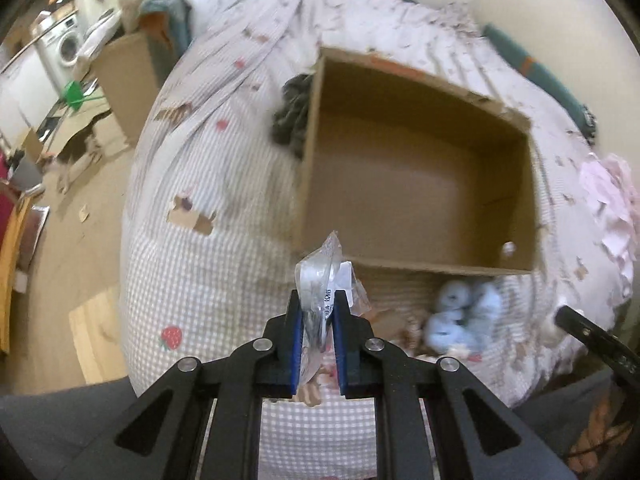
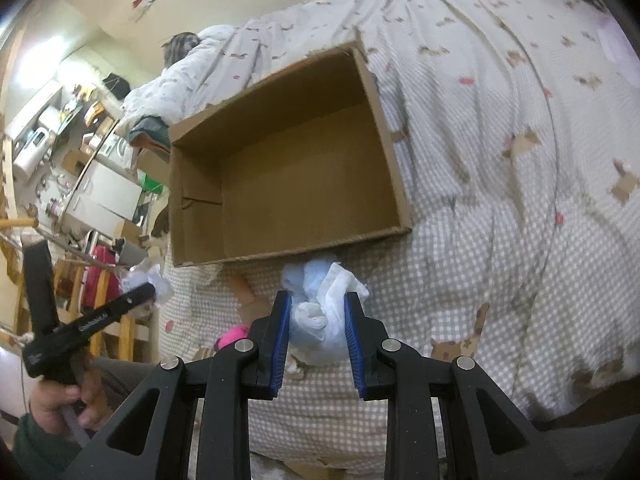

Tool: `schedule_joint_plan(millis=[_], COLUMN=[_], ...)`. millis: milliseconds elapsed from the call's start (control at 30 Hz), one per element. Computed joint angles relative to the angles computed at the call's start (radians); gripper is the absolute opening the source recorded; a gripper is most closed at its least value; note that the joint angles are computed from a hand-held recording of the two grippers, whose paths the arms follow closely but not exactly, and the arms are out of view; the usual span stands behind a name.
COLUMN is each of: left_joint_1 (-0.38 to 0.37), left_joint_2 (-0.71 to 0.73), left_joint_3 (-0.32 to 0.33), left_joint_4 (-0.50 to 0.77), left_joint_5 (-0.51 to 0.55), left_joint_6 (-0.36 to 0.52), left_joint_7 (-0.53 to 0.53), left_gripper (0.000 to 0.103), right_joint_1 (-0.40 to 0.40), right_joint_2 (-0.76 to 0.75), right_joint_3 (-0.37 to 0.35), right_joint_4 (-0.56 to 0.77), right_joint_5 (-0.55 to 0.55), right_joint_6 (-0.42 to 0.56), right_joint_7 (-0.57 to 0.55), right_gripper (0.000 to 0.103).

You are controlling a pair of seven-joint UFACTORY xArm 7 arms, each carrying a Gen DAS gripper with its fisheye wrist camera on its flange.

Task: Organize soft objects
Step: 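Lift the white sock with the right gripper while the left gripper grasps the plastic bag, then carry sock and bag over the box and open both grippers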

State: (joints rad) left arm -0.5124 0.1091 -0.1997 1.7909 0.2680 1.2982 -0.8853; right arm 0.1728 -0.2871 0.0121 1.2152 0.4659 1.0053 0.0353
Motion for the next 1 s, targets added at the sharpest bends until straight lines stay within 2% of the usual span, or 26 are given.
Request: schedule_joint_plan(millis=[67, 233, 400, 600, 667, 800, 867, 933, 1000], left_joint_1=[0.009, -0.015, -0.013, -0.031, -0.042, -0.04, -0.042, -0.056, -0.061], left_joint_2=[0.047, 0.102, 0.164, 0.28, 0.312, 0.333, 0.338, 0.35, 0.358], left_joint_3=[0.001, 0.022, 0.049, 0.082, 0.095, 0.11, 0.117, 0.128, 0.132], left_joint_4=[0.058, 0.127, 0.203, 0.372, 0.416, 0.415, 0.398, 0.39, 0.377], left_joint_5=[-0.048, -0.012, -0.027, -0.028, -0.022, -0.043, -0.037, -0.003, 0.011], left_joint_6=[-0.006, -0.008, -0.011, 0.048, 0.063, 0.032, 0.006, -0.015, -0.033], left_joint_7=[0.047, 0.084, 0.101, 0.146, 0.168, 0.184, 0.186, 0.195, 0.195], left_gripper=[0.012, 0.012, 0.012, 0.012, 0.012, 0.012, 0.012, 0.012, 0.012], right_joint_1=[0.004, 0.004, -0.001, -0.017, -0.023, -0.021, -0.015, -0.007, -0.002], right_joint_2=[0.017, 0.079, 0.164, 0.267, 0.287, 0.28, 0.268, 0.278, 0.289], right_joint_3=[-0.002, 0.014, 0.024, 0.043, 0.048, 0.061, 0.068, 0.075, 0.077], right_joint_4=[0.034, 0.146, 0.269, 0.373, 0.377, 0.313, 0.271, 0.276, 0.283], right_joint_5=[0.005, -0.022, -0.024, -0.045, -0.027, -0.03, -0.082, -0.151, -0.161], right_joint_6=[0.012, 0.001, -0.016, -0.054, -0.09, -0.194, -0.25, -0.255, -0.25], right_joint_7=[-0.005, -0.025, -0.027, -0.01, -0.013, -0.015, 0.033, 0.063, 0.051], right_gripper=[0.028, 0.028, 0.028, 0.028, 0.028, 0.028, 0.028, 0.028, 0.028])
